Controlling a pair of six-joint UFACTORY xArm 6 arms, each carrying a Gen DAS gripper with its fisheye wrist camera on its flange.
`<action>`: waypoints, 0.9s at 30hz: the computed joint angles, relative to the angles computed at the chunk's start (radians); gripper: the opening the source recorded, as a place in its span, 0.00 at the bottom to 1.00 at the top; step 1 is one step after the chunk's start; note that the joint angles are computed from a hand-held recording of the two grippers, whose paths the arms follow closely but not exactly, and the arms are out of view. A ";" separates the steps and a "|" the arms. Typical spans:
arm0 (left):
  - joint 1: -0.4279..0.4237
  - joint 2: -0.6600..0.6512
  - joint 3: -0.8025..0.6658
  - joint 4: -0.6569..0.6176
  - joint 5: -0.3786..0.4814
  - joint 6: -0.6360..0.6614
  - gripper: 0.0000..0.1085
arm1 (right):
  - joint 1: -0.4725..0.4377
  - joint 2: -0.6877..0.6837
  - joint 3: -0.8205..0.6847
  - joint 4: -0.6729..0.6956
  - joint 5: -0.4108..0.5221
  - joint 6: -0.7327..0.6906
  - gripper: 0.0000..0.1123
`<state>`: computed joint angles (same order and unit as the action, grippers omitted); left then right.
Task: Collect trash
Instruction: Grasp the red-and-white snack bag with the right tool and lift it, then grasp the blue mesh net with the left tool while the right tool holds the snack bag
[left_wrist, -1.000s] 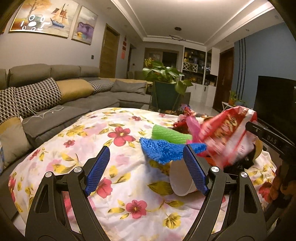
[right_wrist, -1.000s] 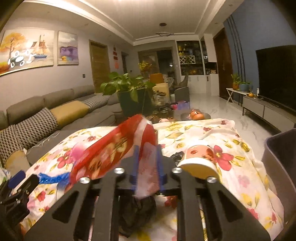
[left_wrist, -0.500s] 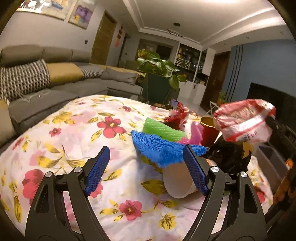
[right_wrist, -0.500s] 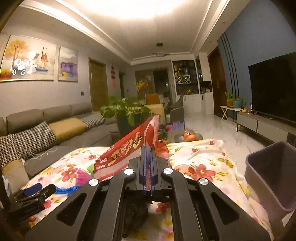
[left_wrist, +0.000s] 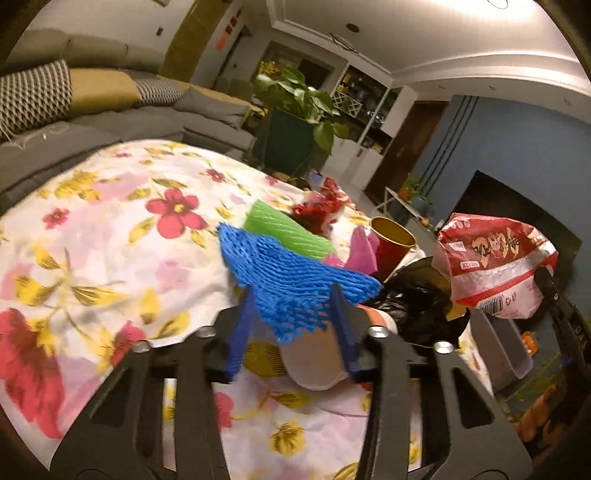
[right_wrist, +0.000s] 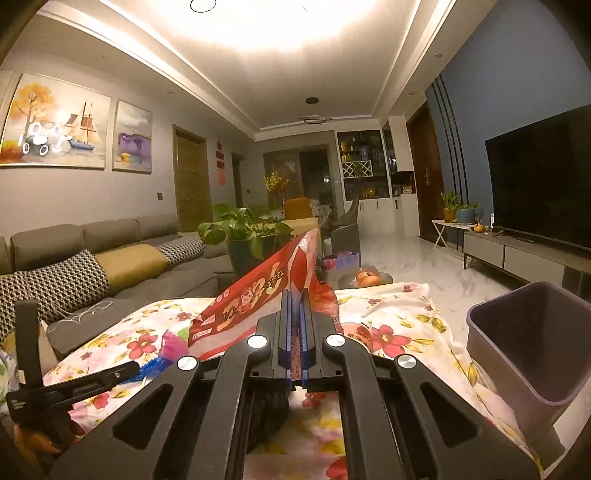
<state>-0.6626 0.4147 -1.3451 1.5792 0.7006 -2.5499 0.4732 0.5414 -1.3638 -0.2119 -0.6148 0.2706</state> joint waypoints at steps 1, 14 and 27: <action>0.004 0.004 -0.002 0.004 -0.013 -0.013 0.19 | -0.002 -0.003 0.005 -0.004 -0.003 0.005 0.04; -0.048 -0.028 0.025 -0.001 0.106 -0.026 0.00 | -0.014 -0.029 0.047 -0.001 -0.023 0.009 0.04; -0.054 -0.089 0.115 -0.020 0.080 -0.099 0.51 | -0.026 -0.053 0.091 -0.007 -0.050 0.020 0.04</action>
<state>-0.7170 0.3255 -1.2296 1.5587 0.7810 -2.6492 0.4476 0.4887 -1.2726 -0.2185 -0.6647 0.2906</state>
